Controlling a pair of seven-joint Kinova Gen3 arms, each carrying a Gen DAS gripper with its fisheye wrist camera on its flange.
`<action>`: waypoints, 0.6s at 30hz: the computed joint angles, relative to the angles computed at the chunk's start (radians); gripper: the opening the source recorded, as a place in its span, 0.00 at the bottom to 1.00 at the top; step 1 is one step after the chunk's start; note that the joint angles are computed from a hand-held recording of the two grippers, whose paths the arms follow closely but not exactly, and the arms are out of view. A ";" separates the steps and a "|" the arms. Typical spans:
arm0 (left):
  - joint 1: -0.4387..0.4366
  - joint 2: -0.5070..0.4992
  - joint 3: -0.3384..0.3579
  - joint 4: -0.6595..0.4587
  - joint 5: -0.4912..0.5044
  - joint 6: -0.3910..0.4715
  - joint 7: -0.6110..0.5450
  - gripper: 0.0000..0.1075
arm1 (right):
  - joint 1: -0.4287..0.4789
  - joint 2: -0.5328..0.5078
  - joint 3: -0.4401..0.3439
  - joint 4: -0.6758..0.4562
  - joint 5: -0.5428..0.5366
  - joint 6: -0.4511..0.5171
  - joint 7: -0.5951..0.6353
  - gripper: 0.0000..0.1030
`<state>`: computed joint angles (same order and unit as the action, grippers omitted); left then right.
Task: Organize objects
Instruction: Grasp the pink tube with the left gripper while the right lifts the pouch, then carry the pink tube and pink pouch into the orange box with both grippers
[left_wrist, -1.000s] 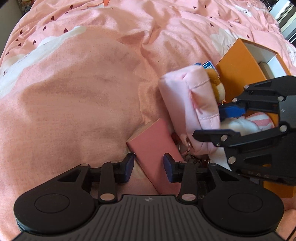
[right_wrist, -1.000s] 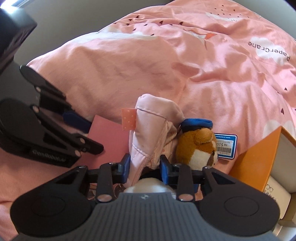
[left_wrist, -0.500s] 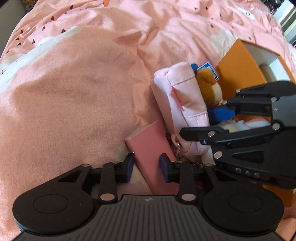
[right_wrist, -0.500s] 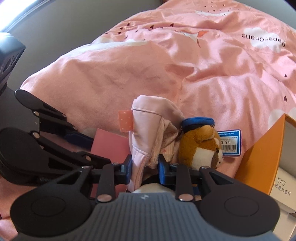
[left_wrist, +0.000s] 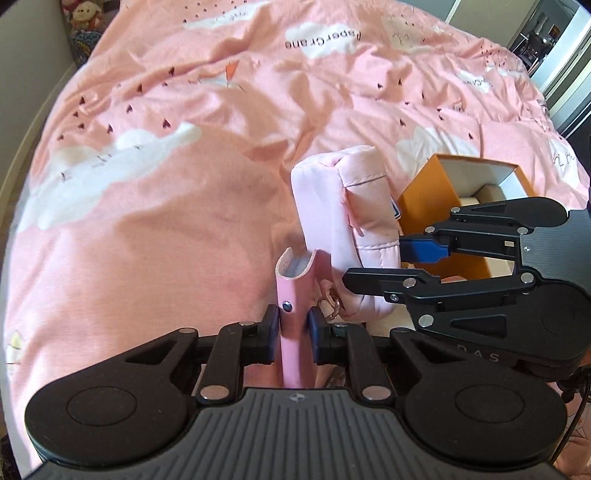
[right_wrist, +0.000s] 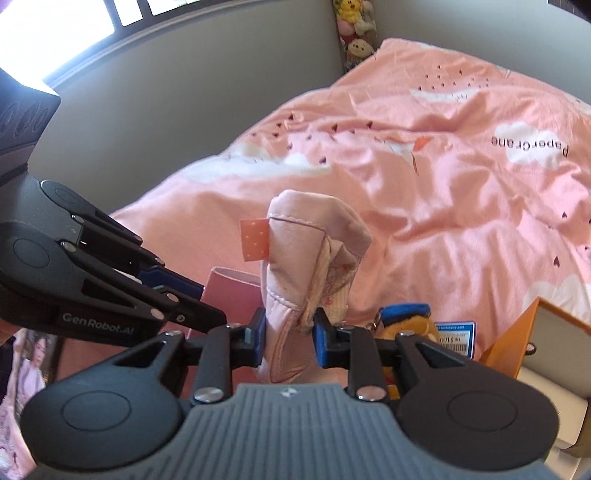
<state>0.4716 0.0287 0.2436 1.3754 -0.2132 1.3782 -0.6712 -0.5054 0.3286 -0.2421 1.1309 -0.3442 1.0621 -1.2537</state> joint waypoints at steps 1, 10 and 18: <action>0.008 0.002 0.000 -0.033 -0.013 0.022 -0.001 0.17 | 0.006 -0.008 -0.002 -0.002 -0.007 0.001 0.005 0.26; 0.206 0.076 -0.063 -0.261 -0.150 0.157 0.021 0.17 | 0.079 -0.126 0.005 0.024 -0.090 0.004 0.086 0.26; 0.325 0.167 -0.107 -0.447 -0.210 0.200 -0.007 0.17 | 0.166 -0.259 0.065 0.117 -0.139 -0.005 0.180 0.26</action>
<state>0.7969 0.1960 0.1364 0.9282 -0.4231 1.5782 -0.6782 -0.3397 0.0697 -0.1766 1.2479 -0.4830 1.0572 -1.0735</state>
